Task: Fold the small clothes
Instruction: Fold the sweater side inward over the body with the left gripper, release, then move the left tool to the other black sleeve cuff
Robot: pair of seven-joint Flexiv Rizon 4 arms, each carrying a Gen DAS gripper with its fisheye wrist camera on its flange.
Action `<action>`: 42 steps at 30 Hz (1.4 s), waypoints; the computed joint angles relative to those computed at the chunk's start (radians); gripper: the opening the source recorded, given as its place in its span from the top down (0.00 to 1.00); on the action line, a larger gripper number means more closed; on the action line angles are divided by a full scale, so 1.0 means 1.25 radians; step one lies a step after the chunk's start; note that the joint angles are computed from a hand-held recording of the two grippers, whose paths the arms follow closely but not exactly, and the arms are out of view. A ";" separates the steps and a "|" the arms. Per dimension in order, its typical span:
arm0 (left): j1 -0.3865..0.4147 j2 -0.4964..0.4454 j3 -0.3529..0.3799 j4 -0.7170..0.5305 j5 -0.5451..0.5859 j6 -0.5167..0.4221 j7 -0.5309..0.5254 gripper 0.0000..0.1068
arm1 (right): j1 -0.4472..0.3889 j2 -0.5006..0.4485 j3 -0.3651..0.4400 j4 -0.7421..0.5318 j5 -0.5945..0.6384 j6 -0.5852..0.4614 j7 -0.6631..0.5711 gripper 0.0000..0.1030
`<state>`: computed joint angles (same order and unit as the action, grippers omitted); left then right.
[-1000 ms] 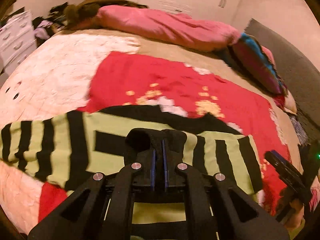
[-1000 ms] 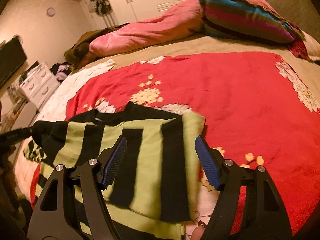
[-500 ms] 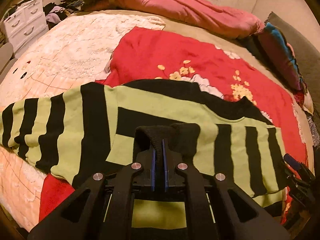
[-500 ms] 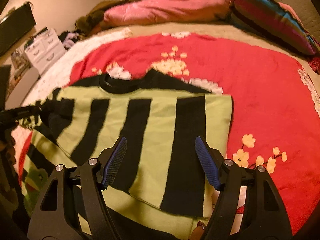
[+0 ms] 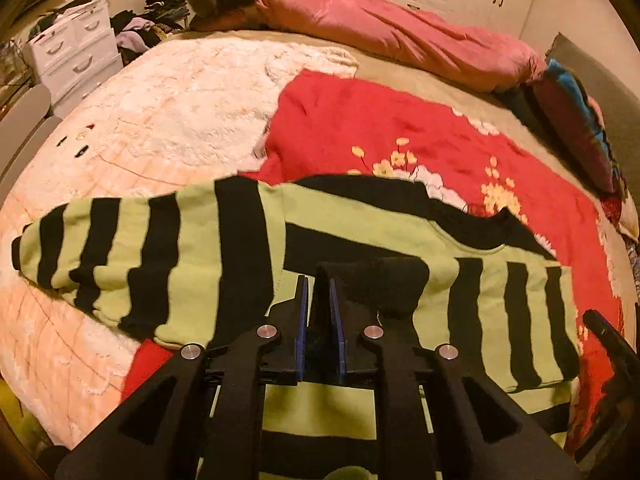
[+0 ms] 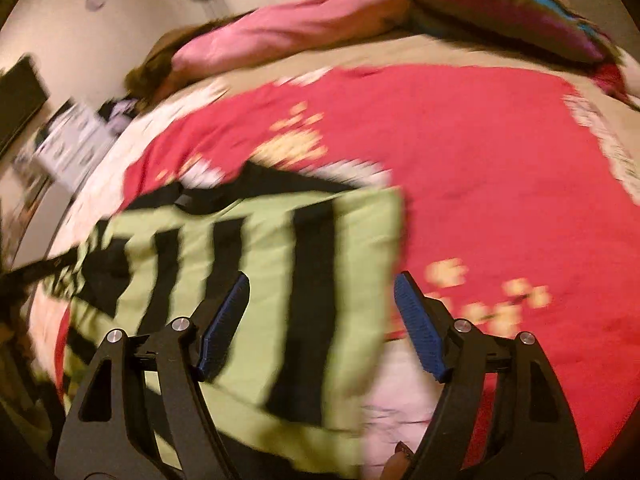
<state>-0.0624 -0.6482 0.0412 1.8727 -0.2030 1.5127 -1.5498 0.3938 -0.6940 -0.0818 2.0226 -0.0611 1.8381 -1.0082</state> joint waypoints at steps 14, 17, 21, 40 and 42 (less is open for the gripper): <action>-0.024 -0.034 -0.051 -0.024 -0.004 -0.017 0.064 0.81 | 0.027 -0.006 -0.002 -0.008 -0.012 0.015 -0.054 0.34; -0.061 -0.059 0.001 -0.049 0.006 -0.051 0.038 0.72 | -0.011 -0.020 0.069 -0.033 -0.066 -0.019 -0.078 0.34; -0.070 -0.083 0.023 -0.067 0.025 -0.068 0.019 0.72 | 0.000 -0.031 0.069 -0.055 -0.106 -0.117 -0.080 0.34; -0.024 -0.031 -0.030 -0.005 0.012 0.013 0.049 0.44 | 0.074 -0.014 -0.014 -0.018 -0.052 -0.009 -0.063 0.24; -0.032 -0.023 -0.018 -0.001 0.014 0.014 0.046 0.37 | 0.105 -0.011 -0.041 -0.013 -0.032 0.005 -0.068 0.15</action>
<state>-0.1027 -0.6773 0.0191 1.8719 -0.1858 1.5299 -1.4928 0.5248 -0.7081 -0.1333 2.0064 -0.1010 1.8448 -1.0933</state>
